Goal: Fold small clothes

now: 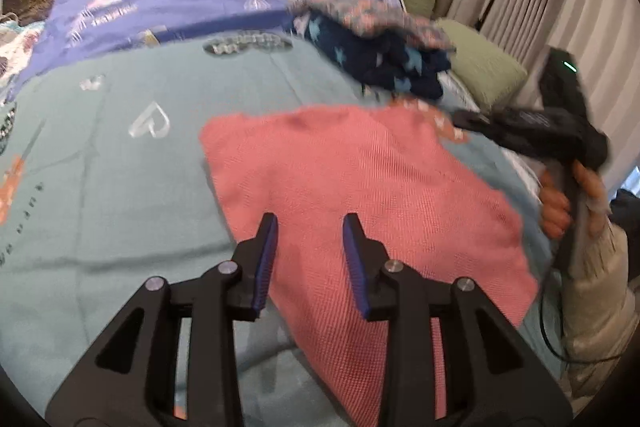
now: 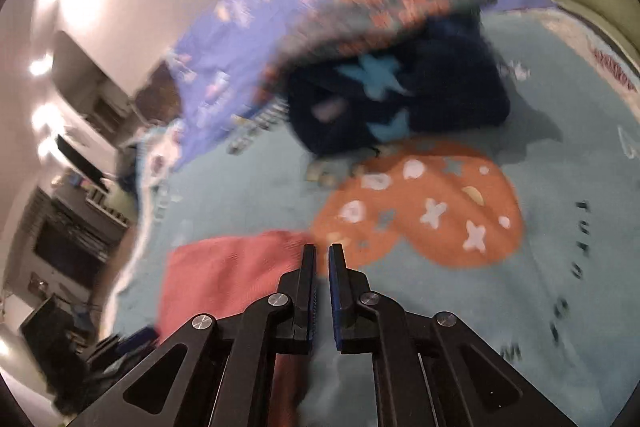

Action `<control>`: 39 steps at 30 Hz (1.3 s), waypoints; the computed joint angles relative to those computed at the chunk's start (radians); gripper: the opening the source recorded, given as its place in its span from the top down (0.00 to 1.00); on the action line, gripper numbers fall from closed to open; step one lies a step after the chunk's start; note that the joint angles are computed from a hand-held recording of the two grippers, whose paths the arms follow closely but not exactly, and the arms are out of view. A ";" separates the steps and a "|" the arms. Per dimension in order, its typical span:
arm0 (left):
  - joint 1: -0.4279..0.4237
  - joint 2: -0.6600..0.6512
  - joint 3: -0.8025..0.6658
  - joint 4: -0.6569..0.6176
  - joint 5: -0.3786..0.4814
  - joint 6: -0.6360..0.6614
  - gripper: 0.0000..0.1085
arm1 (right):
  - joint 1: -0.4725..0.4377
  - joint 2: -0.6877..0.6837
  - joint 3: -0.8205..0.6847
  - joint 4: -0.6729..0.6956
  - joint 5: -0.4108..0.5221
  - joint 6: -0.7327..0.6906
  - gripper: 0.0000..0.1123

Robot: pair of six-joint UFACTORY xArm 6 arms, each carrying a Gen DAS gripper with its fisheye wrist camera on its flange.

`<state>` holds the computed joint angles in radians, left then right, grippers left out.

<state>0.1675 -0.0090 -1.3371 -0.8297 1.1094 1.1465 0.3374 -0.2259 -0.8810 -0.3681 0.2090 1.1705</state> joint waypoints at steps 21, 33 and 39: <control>0.076 -0.280 0.351 0.081 0.055 0.220 0.46 | 0.333 -0.169 0.170 -0.159 0.226 0.228 0.88; 0.206 -0.218 0.228 0.087 0.278 0.125 0.46 | 0.443 -0.255 0.166 -0.317 0.370 0.484 0.83; 0.191 -0.251 0.268 0.112 0.242 0.154 0.47 | 0.447 -0.305 0.201 -0.243 0.411 0.439 0.82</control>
<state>0.3581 -0.2599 -1.0694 -0.7177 1.3517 1.3000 0.7844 -0.5307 -0.6795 -0.6108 0.6203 1.6100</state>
